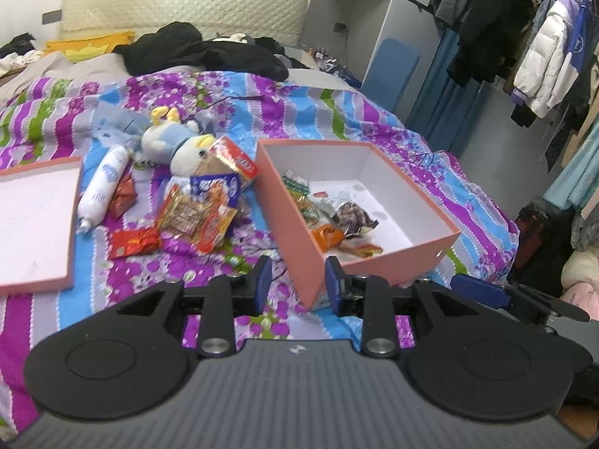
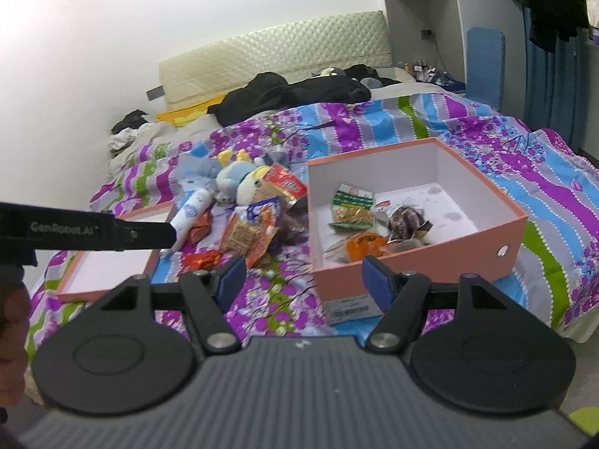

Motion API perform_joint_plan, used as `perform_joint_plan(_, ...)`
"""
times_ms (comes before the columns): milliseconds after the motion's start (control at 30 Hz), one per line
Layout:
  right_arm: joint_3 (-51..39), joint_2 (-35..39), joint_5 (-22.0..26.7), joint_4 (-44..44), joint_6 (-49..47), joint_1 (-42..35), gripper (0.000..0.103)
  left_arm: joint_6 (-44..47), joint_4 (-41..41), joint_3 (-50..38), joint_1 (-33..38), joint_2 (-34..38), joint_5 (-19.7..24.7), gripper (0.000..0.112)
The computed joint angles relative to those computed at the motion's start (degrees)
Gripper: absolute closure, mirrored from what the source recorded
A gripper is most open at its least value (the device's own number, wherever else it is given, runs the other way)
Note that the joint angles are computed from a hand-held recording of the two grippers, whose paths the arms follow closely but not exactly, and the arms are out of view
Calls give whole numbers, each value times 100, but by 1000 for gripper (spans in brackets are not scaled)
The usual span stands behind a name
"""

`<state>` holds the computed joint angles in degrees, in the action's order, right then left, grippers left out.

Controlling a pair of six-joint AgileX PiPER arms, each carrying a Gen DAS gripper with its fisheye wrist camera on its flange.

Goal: Organize snacks
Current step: 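Lift both tools away from the pink box, then lower the left gripper onto a red foil packet and close while the right approaches a clear biscuit bag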

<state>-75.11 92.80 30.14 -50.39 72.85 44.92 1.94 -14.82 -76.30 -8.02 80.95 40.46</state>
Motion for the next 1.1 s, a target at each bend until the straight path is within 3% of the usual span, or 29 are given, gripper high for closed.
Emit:
perform_joint_plan(200, 433, -110, -134, -484, 462, 361, 33, -115, 162, 587, 62, -444, -118, 74)
perform_joint_plan(400, 566, -33, -260, -437, 511, 524, 33, 48, 62, 1006, 336, -650, -82, 74)
perform_joint_plan(700, 215, 346, -298, -398, 403, 445, 33, 435, -230, 1061, 781, -341, -107, 74)
perform_joint_plan(1100, -715, 1284, -479, 703, -960, 106, 33, 457, -158, 487, 1168, 685, -124, 72)
